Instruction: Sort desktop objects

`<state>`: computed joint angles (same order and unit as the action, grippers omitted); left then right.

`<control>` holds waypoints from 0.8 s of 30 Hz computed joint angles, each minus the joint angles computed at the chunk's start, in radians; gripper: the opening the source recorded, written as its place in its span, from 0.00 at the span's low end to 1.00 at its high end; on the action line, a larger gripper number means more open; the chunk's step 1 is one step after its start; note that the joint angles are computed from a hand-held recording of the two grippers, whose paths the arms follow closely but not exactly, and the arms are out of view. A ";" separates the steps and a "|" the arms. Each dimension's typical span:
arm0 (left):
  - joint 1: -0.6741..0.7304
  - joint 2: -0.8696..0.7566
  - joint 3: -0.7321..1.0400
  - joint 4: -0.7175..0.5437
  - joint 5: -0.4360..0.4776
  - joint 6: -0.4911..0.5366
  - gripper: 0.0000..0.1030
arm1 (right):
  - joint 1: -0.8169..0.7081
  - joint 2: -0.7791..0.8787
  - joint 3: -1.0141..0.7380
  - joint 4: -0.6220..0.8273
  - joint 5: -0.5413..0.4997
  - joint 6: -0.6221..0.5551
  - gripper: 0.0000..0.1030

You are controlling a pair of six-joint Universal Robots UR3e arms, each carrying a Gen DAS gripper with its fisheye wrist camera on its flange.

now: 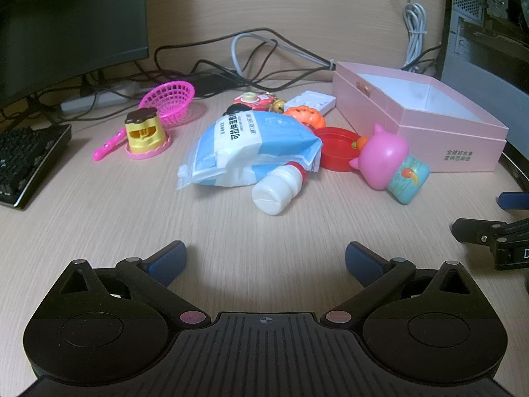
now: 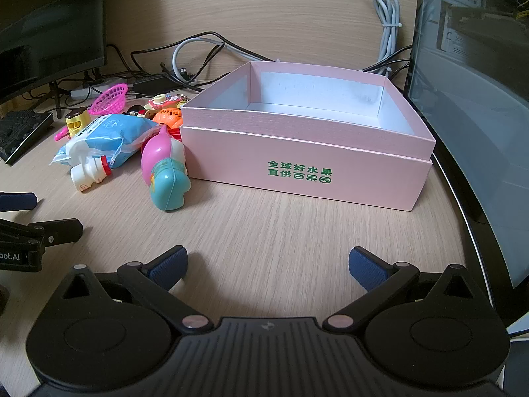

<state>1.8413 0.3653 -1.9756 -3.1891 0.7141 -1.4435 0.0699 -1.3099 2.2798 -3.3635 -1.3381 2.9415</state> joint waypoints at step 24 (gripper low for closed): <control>0.016 -0.016 0.018 -0.025 0.008 0.031 1.00 | -0.002 -0.016 -0.015 0.058 0.005 -0.016 1.00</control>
